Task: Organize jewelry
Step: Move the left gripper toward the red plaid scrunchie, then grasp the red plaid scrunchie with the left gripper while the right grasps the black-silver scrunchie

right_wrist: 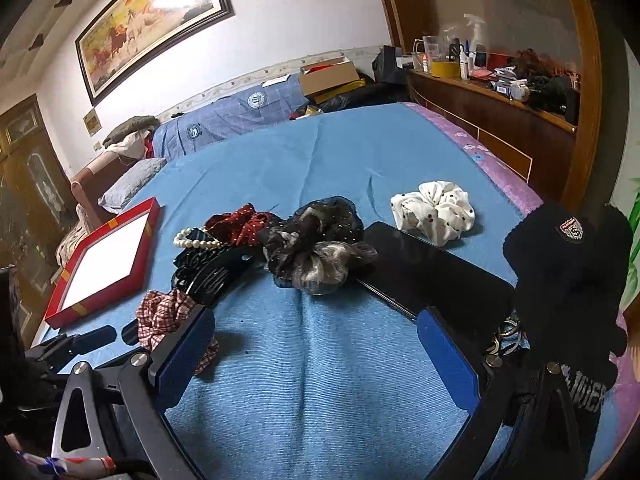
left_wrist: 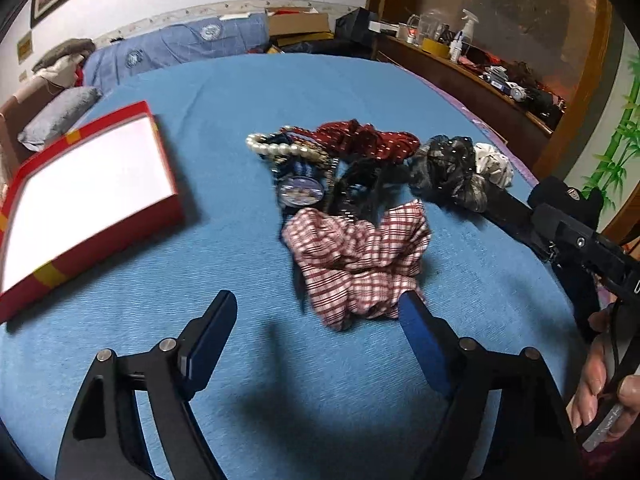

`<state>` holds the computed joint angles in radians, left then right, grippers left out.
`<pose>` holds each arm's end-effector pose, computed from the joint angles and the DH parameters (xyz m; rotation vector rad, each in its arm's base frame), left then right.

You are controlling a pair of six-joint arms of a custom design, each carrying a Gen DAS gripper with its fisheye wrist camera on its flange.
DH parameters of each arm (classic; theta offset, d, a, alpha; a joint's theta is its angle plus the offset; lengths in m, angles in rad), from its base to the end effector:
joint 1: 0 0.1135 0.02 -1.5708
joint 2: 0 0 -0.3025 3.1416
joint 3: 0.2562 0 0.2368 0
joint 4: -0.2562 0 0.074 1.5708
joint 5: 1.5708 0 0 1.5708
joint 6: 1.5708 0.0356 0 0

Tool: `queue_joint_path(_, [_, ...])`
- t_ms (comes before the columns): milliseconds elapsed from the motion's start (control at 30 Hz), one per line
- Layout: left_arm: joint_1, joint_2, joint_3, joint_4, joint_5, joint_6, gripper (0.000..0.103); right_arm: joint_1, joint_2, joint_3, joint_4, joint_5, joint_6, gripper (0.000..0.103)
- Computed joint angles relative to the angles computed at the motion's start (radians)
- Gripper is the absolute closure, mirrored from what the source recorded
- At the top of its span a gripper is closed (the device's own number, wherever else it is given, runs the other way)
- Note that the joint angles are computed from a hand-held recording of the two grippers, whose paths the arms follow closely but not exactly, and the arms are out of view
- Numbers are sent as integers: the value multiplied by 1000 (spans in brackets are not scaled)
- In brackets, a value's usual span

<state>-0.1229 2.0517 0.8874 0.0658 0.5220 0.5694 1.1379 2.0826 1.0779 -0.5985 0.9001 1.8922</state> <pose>0.3485 -0.0609 0.1016 1.0088 2.3190 -0.5229 0.1673 0.2956 0.1200 0.8096 2.0916 -0.0967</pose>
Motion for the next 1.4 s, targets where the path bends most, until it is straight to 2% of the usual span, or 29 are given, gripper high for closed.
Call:
queue_joint_path(133, [-53, 18, -11, 56, -35, -7, 24, -3, -16, -34, 28, 0, 6, 0])
queue_joint_path(200, [-86, 38, -4, 73, -57, -15, 37, -9, -33, -63, 53, -1, 11, 0])
queue_joint_path(233, [-101, 45, -3, 81, -72, -14, 51, -12, -39, -73, 56, 1, 18, 0])
queue_joint_path(267, [-108, 48, -7, 96, -80, -17, 61, -17, -42, -78, 55, -1, 22, 0])
queue_joint_path(367, [-119, 59, -22, 146, -91, -18, 73, -34, -52, -97, 84, -4, 2, 0])
queue_joint_path(433, [-105, 60, -15, 136, -64, -16, 83, -59, -57, -106, 120, -16, -51, 0])
queue_joint_path(667, [-34, 60, 15, 102, 43, 5, 86, -192, -47, -85, 280, -87, -368, 0])
queue_joint_path(833, [-8, 63, 34, 77, 68, 12, 86, -282, -5, -54, 339, -157, -501, 0])
queue_joint_path(900, [-5, 69, 44, 61, 72, 21, 86, -310, 16, -48, 351, -177, -512, 2])
queue_joint_path(933, [-5, 66, 38, 66, 73, 19, 86, -317, 26, -43, 344, -178, -508, 4])
queue_joint_path(967, [-4, 68, 39, 66, 74, 19, 86, -322, 33, -42, 344, -179, -507, 17])
queue_joint_path(1000, [-5, 71, 46, 56, 73, 21, 86, -323, 42, -40, 341, -176, -504, 38])
queue_joint_path(1100, [-15, 78, 59, 38, 61, 17, 86, -328, 53, -49, 352, -185, -508, 71])
queue_joint_path(1200, [-19, 82, 65, 34, 60, 14, 87, -303, 35, -75, 370, -143, -487, 82])
queue_joint_path(1267, [-13, 69, 54, 41, 74, 19, 90, -279, 24, -89, 375, -114, -457, 85])
queue_joint_path(1400, [11, 38, 51, 13, 114, 37, 91, -221, -5, -123, 406, -67, -402, 87])
